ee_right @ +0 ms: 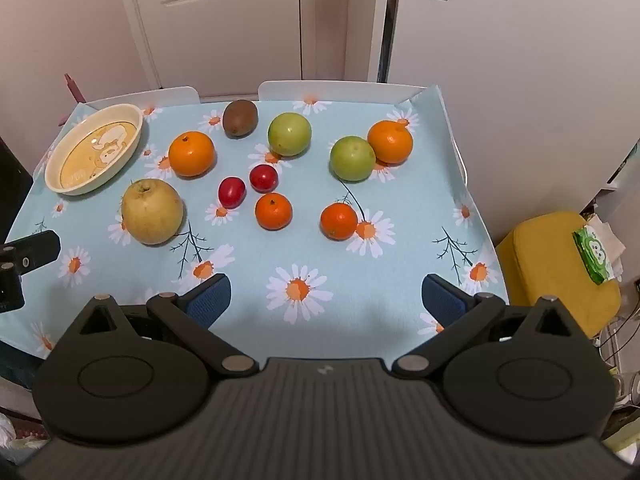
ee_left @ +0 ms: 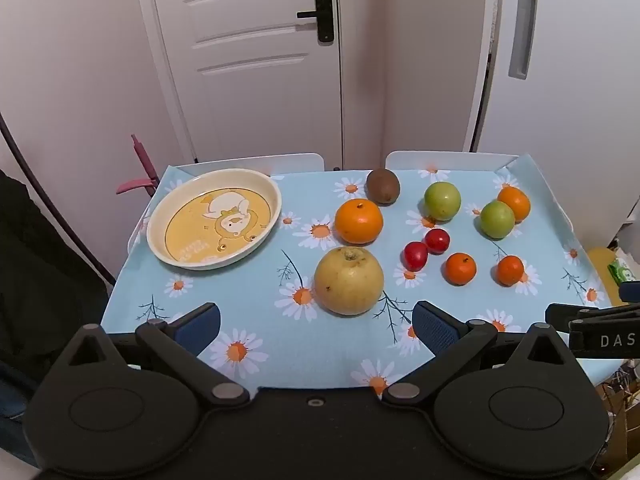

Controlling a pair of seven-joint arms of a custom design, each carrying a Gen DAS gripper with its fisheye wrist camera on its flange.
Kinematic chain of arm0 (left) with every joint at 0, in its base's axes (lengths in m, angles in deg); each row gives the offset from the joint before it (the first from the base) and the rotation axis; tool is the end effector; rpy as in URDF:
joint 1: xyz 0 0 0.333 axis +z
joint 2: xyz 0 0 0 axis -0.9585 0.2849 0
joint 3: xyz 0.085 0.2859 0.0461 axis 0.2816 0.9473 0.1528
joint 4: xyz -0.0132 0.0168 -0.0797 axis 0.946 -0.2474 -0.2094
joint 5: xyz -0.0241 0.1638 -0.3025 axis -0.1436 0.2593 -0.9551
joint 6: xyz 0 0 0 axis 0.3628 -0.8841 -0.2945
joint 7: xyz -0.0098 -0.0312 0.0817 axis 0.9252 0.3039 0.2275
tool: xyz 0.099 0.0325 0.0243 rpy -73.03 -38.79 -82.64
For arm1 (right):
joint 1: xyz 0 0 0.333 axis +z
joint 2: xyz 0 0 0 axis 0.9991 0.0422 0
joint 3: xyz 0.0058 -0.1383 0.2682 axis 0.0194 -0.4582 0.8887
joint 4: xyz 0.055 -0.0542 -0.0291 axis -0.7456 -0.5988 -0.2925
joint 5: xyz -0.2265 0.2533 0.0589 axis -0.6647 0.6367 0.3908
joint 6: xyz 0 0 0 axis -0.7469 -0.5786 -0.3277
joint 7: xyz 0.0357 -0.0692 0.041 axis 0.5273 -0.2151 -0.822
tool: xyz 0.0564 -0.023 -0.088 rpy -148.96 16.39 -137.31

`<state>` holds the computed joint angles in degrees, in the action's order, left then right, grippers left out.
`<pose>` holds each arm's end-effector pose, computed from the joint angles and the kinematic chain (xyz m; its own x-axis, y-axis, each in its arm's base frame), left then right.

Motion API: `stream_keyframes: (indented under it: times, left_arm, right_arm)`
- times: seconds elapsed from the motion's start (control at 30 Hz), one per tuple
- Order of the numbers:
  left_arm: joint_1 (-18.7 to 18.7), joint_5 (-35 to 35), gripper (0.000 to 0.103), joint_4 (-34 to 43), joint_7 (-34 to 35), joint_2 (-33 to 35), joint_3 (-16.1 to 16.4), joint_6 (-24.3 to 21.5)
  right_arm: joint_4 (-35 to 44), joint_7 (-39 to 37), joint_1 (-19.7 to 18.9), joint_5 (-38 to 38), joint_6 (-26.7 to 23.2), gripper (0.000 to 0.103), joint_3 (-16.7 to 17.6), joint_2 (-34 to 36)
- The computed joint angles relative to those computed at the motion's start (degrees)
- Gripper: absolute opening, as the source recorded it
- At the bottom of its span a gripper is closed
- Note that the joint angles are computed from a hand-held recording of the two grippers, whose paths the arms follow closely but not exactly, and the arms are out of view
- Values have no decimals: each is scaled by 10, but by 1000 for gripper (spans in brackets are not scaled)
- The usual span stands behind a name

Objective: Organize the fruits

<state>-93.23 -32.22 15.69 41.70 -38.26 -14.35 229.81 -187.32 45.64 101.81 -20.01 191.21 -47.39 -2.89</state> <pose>0.6873 -0.2789 0.4149 -0.2946 -0.9510 -0.0942 -0.6802 0.2779 -0.6783 0.6448 0.0986 0.4067 -0.2466 -0.9691 -0.0054 -0.7929 0.2050 -0.5738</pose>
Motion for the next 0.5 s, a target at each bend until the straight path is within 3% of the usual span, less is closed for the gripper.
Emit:
stream_keyframes:
  times: [0.3,0.5]
  left_arm:
    - [0,-1,103,3,8,-6,-1,-2]
    - [-4,3,103,8,0,1,2,8]
  right_arm:
    - [20,2,-1,6,-26,103,4,8]
    - [11,12,4,-7,-4,103,-4,6]
